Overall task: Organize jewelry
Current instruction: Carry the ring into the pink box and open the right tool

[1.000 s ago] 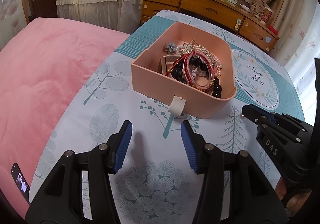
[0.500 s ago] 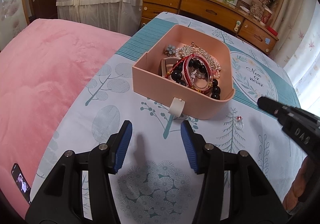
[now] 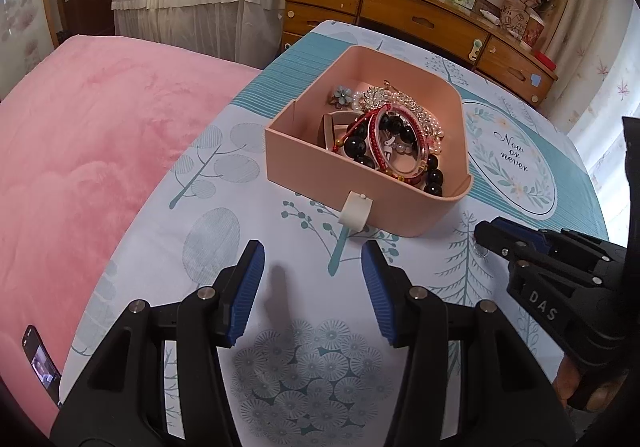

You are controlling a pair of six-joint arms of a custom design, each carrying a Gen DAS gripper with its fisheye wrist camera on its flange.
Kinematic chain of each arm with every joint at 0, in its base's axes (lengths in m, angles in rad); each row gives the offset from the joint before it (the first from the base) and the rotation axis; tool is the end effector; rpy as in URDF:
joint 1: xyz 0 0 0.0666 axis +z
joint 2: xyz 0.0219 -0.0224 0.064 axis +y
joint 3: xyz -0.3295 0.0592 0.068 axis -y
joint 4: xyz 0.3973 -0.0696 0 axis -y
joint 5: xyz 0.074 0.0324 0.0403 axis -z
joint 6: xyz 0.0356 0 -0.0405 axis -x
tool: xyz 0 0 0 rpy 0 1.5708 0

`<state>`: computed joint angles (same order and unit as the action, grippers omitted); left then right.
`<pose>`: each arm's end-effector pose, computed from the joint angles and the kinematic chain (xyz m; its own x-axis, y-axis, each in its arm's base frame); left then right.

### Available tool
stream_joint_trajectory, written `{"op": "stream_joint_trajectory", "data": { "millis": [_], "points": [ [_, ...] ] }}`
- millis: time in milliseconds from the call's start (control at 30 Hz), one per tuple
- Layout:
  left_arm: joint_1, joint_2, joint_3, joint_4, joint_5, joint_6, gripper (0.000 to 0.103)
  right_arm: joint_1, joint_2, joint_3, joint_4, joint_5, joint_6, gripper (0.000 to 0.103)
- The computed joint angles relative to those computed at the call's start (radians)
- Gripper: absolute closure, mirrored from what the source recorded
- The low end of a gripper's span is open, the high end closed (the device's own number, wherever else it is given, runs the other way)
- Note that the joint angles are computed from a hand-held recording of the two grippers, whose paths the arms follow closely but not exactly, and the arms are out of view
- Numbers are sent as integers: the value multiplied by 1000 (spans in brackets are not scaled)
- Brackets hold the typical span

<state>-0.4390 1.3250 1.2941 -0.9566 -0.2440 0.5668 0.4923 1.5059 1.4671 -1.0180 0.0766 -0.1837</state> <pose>0.4239 -0.1900 0.3638 -0.7942 -0.2027 -0.5729 -0.1593 0.9792 -0.1256 0.4589 0.2426 0.3530 -0.8345 -0.2409 -0.4956 -0.2906 0.9565 0.0243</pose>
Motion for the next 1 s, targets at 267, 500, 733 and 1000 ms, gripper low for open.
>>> {"op": "stream_joint_trajectory", "data": {
  "millis": [267, 500, 733, 1000],
  "points": [
    [0, 3, 2, -1, 0, 3, 55, 22, 26, 1, 16, 64, 32, 91],
    [-1, 2, 4, 3, -6, -6, 55, 21, 5, -10, 34, 46, 21, 95],
    [3, -8, 28, -7, -32, -22, 55, -5, -46, 25, 38, -47, -42, 95],
    [52, 40, 163, -30, -11, -54, 51, 0, 3, 215, 22, -118, -73, 95]
  ]
}}
